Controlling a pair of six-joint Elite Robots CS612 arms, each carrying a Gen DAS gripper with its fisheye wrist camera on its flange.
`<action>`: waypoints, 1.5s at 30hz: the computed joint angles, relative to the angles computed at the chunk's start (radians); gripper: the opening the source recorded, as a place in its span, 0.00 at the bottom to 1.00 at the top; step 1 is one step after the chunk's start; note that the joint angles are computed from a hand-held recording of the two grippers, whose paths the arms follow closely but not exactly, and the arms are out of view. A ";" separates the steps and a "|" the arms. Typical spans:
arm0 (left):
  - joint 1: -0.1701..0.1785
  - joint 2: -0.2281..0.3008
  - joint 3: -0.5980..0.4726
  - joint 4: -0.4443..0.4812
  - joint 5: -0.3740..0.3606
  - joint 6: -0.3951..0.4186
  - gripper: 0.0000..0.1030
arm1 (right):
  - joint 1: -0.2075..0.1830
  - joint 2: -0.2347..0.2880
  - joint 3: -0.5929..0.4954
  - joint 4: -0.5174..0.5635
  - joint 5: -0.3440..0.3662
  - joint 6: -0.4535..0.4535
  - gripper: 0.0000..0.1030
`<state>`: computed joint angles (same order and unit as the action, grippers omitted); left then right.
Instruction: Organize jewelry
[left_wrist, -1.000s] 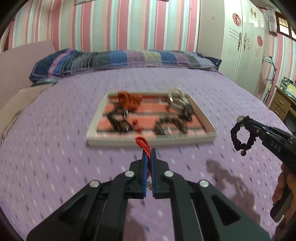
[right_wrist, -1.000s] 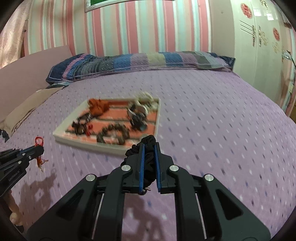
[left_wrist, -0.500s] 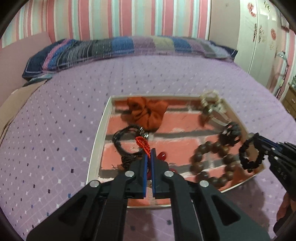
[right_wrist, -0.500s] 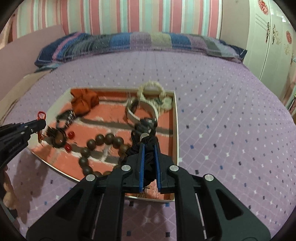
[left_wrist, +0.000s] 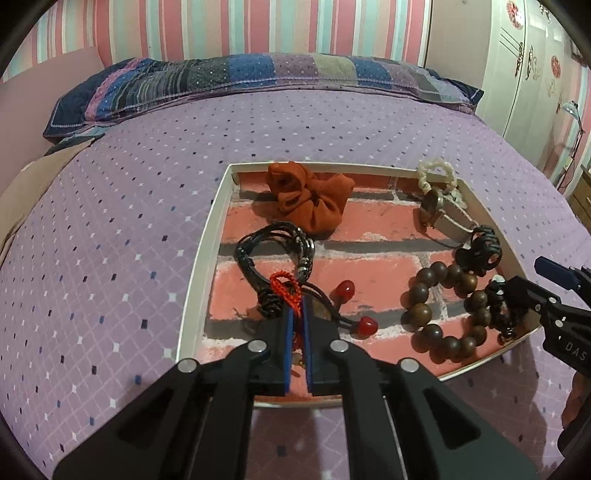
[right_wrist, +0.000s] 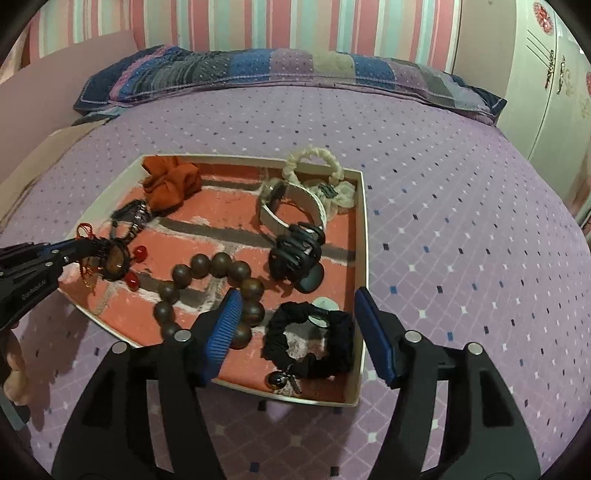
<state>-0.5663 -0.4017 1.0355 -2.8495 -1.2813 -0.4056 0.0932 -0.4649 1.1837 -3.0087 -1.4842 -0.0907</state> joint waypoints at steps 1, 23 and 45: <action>0.000 -0.005 0.007 -0.007 -0.003 -0.001 0.06 | -0.001 -0.003 0.003 -0.002 0.006 0.004 0.63; -0.069 -0.195 0.340 -0.304 0.181 -0.026 0.92 | -0.017 -0.154 0.288 -0.360 0.005 0.080 0.96; -0.246 -0.348 0.720 -0.402 0.424 -0.179 0.95 | -0.031 -0.282 0.704 -0.749 0.014 0.055 0.96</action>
<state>-0.8119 -0.7492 1.7553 -3.2519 -0.8577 -0.5842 0.0626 -0.7464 1.8876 -3.7578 -1.4705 -0.0353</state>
